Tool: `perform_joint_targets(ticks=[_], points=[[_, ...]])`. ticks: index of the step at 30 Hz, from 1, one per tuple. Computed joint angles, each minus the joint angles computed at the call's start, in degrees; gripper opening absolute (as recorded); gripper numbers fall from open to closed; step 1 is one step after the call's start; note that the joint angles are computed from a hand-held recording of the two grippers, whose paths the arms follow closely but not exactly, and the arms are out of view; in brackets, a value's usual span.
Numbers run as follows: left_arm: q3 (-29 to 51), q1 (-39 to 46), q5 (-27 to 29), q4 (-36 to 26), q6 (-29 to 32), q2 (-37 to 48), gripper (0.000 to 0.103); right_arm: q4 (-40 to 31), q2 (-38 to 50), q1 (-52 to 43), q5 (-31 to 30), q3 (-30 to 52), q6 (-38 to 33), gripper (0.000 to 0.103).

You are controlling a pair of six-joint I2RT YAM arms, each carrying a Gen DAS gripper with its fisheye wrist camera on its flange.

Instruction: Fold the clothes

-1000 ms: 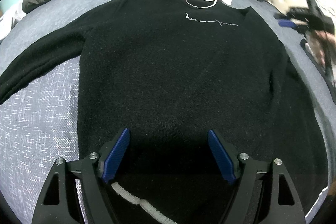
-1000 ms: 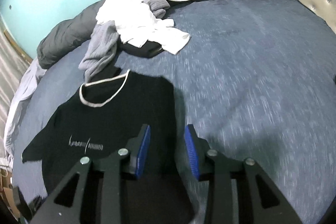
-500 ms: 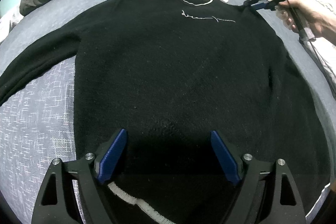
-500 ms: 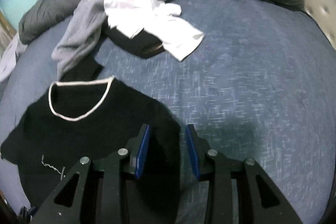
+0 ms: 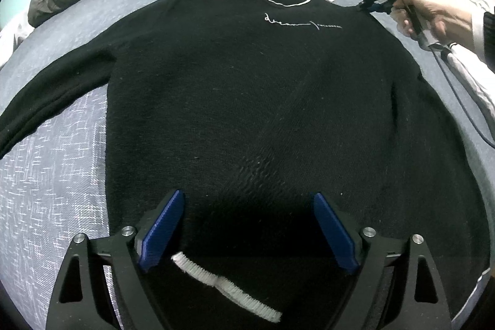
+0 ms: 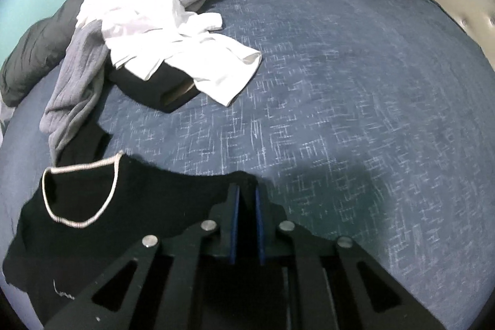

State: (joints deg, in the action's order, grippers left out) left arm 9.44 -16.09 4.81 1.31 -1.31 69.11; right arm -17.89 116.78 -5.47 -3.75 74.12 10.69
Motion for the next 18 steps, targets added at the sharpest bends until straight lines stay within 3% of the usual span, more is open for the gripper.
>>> perform_joint_targets(ticks=[6,12,18], points=[[0.17,-0.97,-0.56,0.34,-0.73,0.43,0.09,4.42,-0.03,-2.03,-5.8,-2.0,0.08,0.011],[-0.2,-1.55,-0.95,-0.16,-1.24,-0.42,0.09,11.96,-7.28,-6.78,-11.01,-9.42,-0.08,0.026],[-0.83,-5.22,-3.13,-2.11,-4.36,-3.21,0.09,10.21,-11.4,-9.66,-15.6,-13.12,-5.06,0.026]])
